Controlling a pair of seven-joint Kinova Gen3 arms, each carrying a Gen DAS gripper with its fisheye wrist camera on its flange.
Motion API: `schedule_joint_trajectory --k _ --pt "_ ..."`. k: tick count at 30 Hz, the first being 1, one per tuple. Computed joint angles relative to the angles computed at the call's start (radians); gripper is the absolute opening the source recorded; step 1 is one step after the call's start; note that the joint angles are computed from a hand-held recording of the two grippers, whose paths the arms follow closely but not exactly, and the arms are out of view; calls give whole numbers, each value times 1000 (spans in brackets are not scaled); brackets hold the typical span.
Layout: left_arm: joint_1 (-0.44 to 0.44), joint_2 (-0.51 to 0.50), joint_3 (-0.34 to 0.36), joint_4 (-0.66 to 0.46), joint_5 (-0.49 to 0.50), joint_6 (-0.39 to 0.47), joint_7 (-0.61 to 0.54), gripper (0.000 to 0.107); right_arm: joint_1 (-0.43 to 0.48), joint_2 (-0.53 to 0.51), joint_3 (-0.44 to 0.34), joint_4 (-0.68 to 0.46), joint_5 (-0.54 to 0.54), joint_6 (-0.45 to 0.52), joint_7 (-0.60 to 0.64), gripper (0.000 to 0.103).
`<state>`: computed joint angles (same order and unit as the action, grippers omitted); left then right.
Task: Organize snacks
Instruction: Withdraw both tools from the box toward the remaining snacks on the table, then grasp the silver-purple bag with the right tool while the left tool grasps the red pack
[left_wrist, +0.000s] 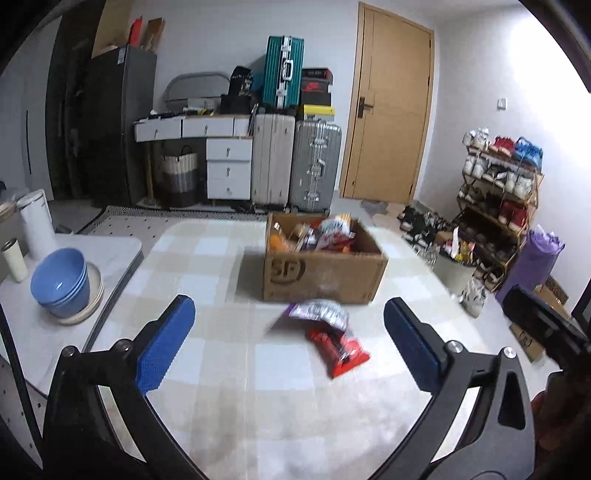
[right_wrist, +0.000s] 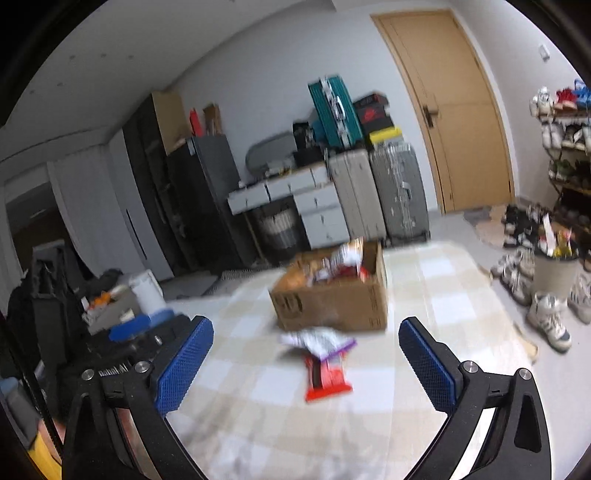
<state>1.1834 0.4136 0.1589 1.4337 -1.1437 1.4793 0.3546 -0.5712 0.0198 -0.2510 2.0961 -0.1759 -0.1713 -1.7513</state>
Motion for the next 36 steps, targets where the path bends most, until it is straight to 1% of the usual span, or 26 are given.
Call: schedule_joint_trajectory --k 1,2,4,5,6,7,9,11,15,17,20,21,22,25,27,28,29,30,32,36 --pt "4 2 -2 13 17 -5 15 102 24 12 -21 2 32 14 -39 102" --pt "-10 1 4 33 25 -27 28 102 65 27 -61 3 65 15 -79 102" --pt "-43 0 8 64 57 -92 49 102 155 56 -146 -4 135 15 -158 102" --pt "-55 1 6 74 65 -118 54 102 184 69 -175 -6 170 9 -189 102" --pt "-69 0 4 86 77 -144 60 102 195 75 -185 -3 192 2 -208 102" --pt "-78 2 4 98 89 -168 69 102 188 83 -179 -4 199 -5 -213 102" --pt "-94 11 -2 110 97 -208 73 102 199 96 -194 -9 190 -6 -201 102" --pt "-102 16 -9 115 104 -234 69 102 164 104 -159 -14 206 -9 -218 102" --pt "-119 29 -23 120 119 -288 59 102 156 125 -159 -22 186 1 -197 102" --pt "-130 35 -30 125 131 -317 54 102 150 139 -151 -34 220 10 -226 102" --pt "-143 40 -42 140 146 -361 57 102 182 166 -178 -61 337 36 -325 102" --pt "-147 43 -47 146 150 -374 61 102 200 178 -197 -72 367 46 -346 102" --pt "-154 47 -51 153 153 -393 64 102 232 198 -235 -91 392 59 -354 102" --pt "-165 56 -67 175 159 -438 82 102 350 263 -374 -150 449 105 -357 102" --pt "-175 58 -79 196 157 -475 103 102 412 331 -462 -226 458 179 -298 102" --pt "-178 58 -84 204 156 -489 113 102 428 364 -489 -267 449 219 -258 102" --pt "-181 55 -90 222 152 -508 130 102 428 397 -500 -313 442 260 -217 102" --pt "-185 53 -94 235 147 -526 144 102 414 430 -493 -360 435 291 -177 102" --pt "-194 51 -100 258 144 -555 167 102 354 480 -436 -452 395 356 -96 102" --pt "-221 51 -111 295 139 -617 196 102 179 570 -263 -638 313 488 66 102"
